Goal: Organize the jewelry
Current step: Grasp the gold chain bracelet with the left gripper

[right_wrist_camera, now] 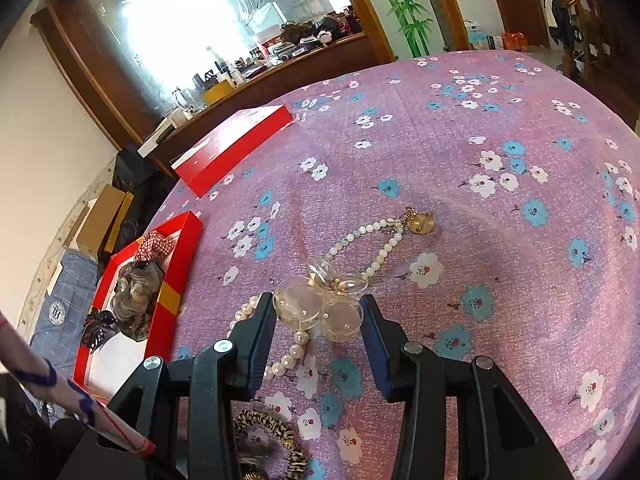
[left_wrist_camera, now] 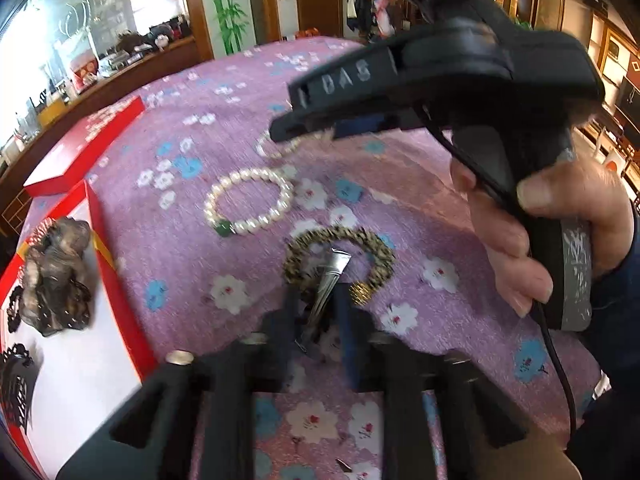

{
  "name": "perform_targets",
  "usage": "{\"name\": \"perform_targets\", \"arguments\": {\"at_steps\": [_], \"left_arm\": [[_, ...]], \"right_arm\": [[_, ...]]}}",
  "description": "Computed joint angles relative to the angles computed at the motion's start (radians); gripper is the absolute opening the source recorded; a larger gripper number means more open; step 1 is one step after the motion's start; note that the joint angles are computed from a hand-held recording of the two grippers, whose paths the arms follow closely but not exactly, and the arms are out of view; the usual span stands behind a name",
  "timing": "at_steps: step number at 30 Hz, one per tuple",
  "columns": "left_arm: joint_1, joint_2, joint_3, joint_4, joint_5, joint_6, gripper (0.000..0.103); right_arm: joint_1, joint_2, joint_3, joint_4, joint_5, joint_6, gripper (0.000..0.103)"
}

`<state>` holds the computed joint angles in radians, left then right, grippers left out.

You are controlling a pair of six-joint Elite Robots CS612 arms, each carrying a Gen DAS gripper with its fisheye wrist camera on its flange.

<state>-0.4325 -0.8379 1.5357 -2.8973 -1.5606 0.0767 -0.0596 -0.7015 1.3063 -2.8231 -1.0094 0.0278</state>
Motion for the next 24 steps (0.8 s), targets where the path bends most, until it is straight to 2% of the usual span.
{"name": "perform_targets", "arguments": {"at_steps": [3, 6, 11, 14, 17, 18, 21, 24], "left_arm": [[-0.006, -0.007, 0.015, -0.011, 0.011, -0.001, 0.014], [-0.004, -0.003, 0.007, 0.008, 0.004, -0.012, 0.019], [-0.003, -0.004, 0.011, -0.002, 0.004, -0.029, 0.015], [0.004, -0.006, 0.012, -0.024, -0.001, -0.071, 0.013], [0.017, -0.015, 0.018, -0.094, -0.002, -0.142, 0.013], [0.018, -0.015, 0.017, -0.118, 0.012, -0.162, 0.013], [0.015, -0.007, 0.002, -0.194, 0.119, -0.258, 0.013], [0.018, 0.016, -0.030, -0.214, 0.148, -0.327, 0.013]], "right_arm": [[0.000, 0.001, -0.001, -0.002, 0.001, 0.003, 0.046], [0.000, 0.000, 0.001, -0.005, -0.001, 0.001, 0.046], [-0.002, 0.001, 0.001, -0.010, 0.002, 0.006, 0.046], [-0.002, 0.000, 0.003, -0.020, 0.004, 0.008, 0.046], [-0.003, -0.002, 0.008, -0.040, 0.007, 0.015, 0.046], [-0.003, -0.002, 0.010, -0.050, 0.006, 0.019, 0.046], [-0.003, -0.005, 0.016, -0.070, 0.003, 0.020, 0.046], [0.002, -0.009, 0.023, -0.087, -0.016, 0.005, 0.046]]}}
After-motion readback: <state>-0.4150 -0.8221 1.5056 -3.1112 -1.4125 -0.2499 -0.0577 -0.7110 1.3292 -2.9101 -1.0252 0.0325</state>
